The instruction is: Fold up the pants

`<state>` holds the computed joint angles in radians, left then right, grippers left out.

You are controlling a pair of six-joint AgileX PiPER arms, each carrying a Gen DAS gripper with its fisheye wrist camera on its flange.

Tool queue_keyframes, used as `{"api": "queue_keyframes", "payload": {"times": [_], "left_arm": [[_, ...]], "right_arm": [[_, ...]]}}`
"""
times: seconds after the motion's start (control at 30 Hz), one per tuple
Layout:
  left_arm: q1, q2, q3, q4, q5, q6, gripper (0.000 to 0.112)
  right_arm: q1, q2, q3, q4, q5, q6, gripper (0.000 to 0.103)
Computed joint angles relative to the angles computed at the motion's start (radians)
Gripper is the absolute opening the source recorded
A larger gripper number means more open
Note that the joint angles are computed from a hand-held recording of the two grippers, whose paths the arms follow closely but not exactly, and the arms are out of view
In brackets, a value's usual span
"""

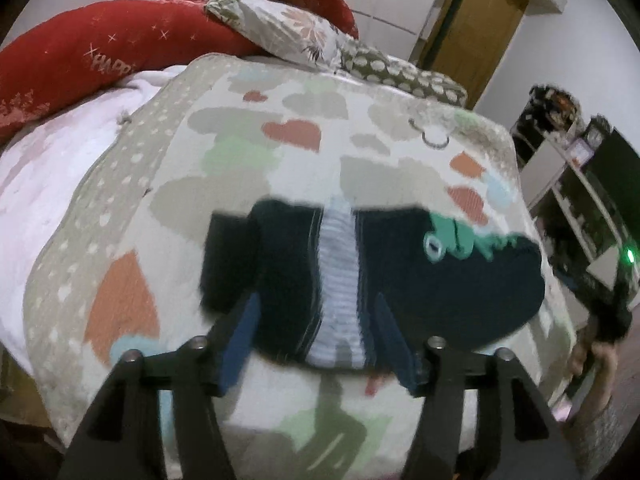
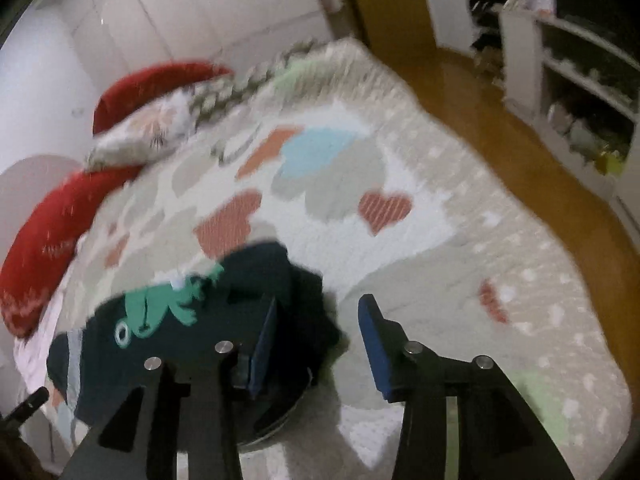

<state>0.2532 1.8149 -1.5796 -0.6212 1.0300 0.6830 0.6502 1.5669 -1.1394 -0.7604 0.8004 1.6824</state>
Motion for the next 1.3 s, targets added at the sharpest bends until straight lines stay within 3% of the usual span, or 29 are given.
{"api": "queue_keyframes", "payload": {"times": [0.03,0.1,0.17,0.23,0.3,0.37,0.43,0.53,0.6,0.7,0.8,1.0,1.3], "left_arm": [[-0.014,0.021,-0.024,0.012,-0.013,-0.029,0.062],[-0.044,0.093,-0.104,0.063,-0.037,-0.127,0.062],[-0.053,0.179,-0.198,0.103,-0.028,-0.217,0.062],[-0.078,0.272,-0.297,0.239,-0.032,-0.353,0.062],[-0.07,0.367,-0.405,0.266,0.042,-0.414,0.065],[-0.042,0.391,-0.42,0.203,0.057,-0.391,0.067],[-0.044,0.374,-0.394,0.2,0.039,-0.362,0.067],[-0.045,0.351,-0.335,0.18,-0.017,-0.316,0.069],[-0.03,0.361,-0.352,0.152,0.008,-0.31,0.069],[0.016,0.389,-0.433,0.095,0.114,-0.344,0.069],[0.061,0.358,-0.419,0.071,0.137,-0.387,0.075],[0.118,0.203,-0.228,0.091,0.046,-0.396,0.079],[0.026,-0.049,0.081,0.184,-0.128,-0.268,0.079]], "right_arm": [[0.031,-0.002,-0.015,-0.043,0.043,0.039,0.046],[0.056,0.005,-0.044,-0.073,0.031,0.056,0.046],[0.038,0.044,-0.096,-0.017,-0.069,-0.03,0.046],[0.012,0.101,-0.146,0.081,-0.168,-0.149,0.046],[-0.023,0.172,-0.202,0.205,-0.224,-0.277,0.046],[-0.056,0.245,-0.249,0.271,-0.223,-0.341,0.046],[-0.08,0.278,-0.25,0.249,-0.213,-0.303,0.043],[-0.104,0.247,-0.17,0.208,-0.308,-0.218,0.043],[-0.096,0.236,-0.171,0.193,-0.284,-0.201,0.043],[-0.062,0.204,-0.168,0.103,-0.203,-0.091,0.045],[-0.012,0.155,-0.155,-0.003,-0.108,0.021,0.055],[0.106,0.078,-0.08,-0.14,0.018,0.236,0.061],[0.202,0.054,-0.003,-0.141,0.034,0.363,0.061]]}}
